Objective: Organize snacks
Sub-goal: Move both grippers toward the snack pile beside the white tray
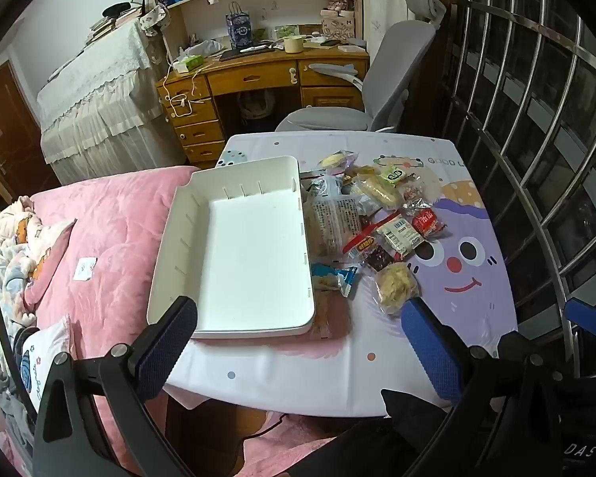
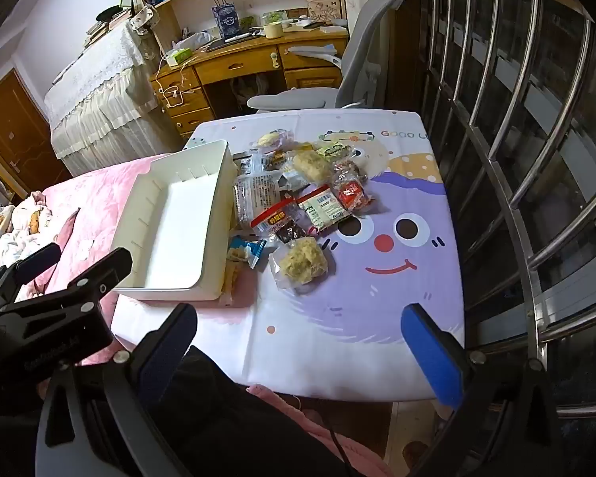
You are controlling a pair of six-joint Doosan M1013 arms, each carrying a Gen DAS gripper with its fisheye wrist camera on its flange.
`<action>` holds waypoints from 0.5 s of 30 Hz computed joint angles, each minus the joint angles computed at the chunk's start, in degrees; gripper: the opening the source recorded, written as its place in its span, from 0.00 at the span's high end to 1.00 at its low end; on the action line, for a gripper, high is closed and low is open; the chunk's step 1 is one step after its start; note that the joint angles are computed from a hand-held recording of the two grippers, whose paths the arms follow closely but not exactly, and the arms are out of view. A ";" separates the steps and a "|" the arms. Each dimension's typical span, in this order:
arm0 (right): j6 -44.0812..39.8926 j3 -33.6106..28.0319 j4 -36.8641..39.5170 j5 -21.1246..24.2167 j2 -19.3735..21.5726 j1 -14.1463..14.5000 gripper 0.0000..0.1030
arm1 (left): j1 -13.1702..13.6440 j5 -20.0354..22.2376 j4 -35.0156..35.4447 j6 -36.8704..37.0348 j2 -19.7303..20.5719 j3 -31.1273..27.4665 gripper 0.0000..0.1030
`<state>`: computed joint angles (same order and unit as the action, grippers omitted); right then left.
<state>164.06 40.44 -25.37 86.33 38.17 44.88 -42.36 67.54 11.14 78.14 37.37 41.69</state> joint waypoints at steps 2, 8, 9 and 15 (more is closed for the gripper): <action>0.04 0.39 0.00 -0.40 -0.10 0.07 0.00 | 0.02 -0.14 -0.14 -0.05 -0.03 0.06 0.01; -0.35 0.08 0.49 -0.60 0.17 0.01 0.00 | 0.03 -0.15 -0.19 0.04 -0.01 0.03 0.01; -0.36 -0.03 0.53 -0.54 0.22 0.02 0.00 | 0.04 -0.22 -0.27 0.08 -0.02 0.05 0.01; 0.17 -0.48 1.53 -0.21 0.41 -0.15 0.00 | 0.12 0.14 -1.06 1.35 0.57 -0.91 0.01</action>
<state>164.23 39.96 -23.84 86.12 38.58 44.72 -42.25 67.68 10.08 79.49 37.94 40.77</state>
